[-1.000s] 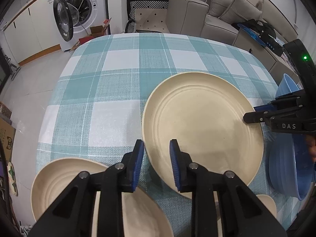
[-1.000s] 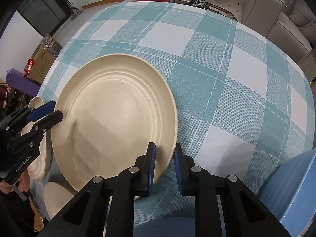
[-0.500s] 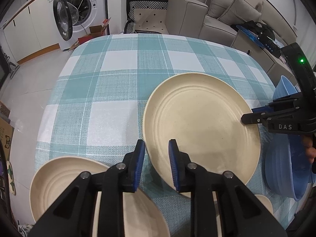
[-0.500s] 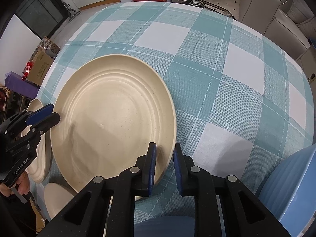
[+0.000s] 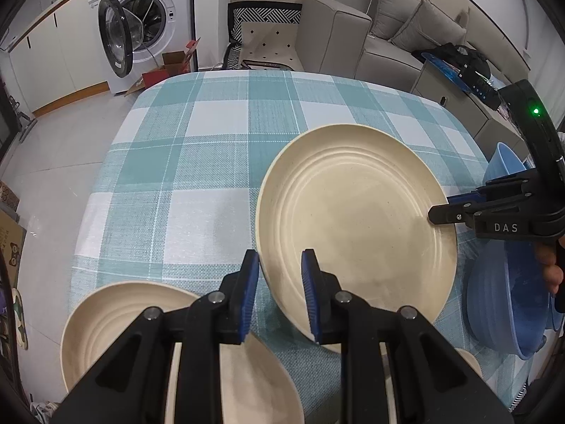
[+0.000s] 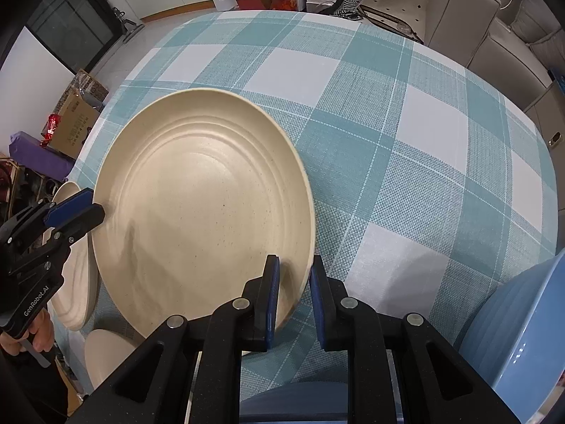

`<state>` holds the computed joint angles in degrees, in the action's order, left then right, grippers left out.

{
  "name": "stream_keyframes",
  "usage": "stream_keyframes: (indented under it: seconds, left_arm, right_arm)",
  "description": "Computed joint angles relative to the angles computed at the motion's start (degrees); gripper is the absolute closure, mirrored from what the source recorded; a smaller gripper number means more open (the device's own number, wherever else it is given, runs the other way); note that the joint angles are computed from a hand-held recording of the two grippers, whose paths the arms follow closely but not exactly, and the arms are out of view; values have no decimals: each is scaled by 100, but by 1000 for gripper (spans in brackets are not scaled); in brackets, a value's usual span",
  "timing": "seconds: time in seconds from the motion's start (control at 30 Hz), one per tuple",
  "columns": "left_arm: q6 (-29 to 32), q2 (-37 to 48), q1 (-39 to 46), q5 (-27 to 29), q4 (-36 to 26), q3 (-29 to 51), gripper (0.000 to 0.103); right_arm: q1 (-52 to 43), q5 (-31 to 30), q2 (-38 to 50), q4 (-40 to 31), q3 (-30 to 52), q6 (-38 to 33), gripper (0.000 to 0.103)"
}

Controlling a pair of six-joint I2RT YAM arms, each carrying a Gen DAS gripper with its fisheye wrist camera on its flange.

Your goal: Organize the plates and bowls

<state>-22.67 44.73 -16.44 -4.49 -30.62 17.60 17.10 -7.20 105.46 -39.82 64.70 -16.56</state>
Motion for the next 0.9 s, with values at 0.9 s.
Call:
stream_keyframes:
  seconds: [0.9]
  left_arm:
    - [139, -1342, 285, 48, -1258, 196, 80]
  right_arm:
    - [234, 31, -680, -347, -113, 11, 86]
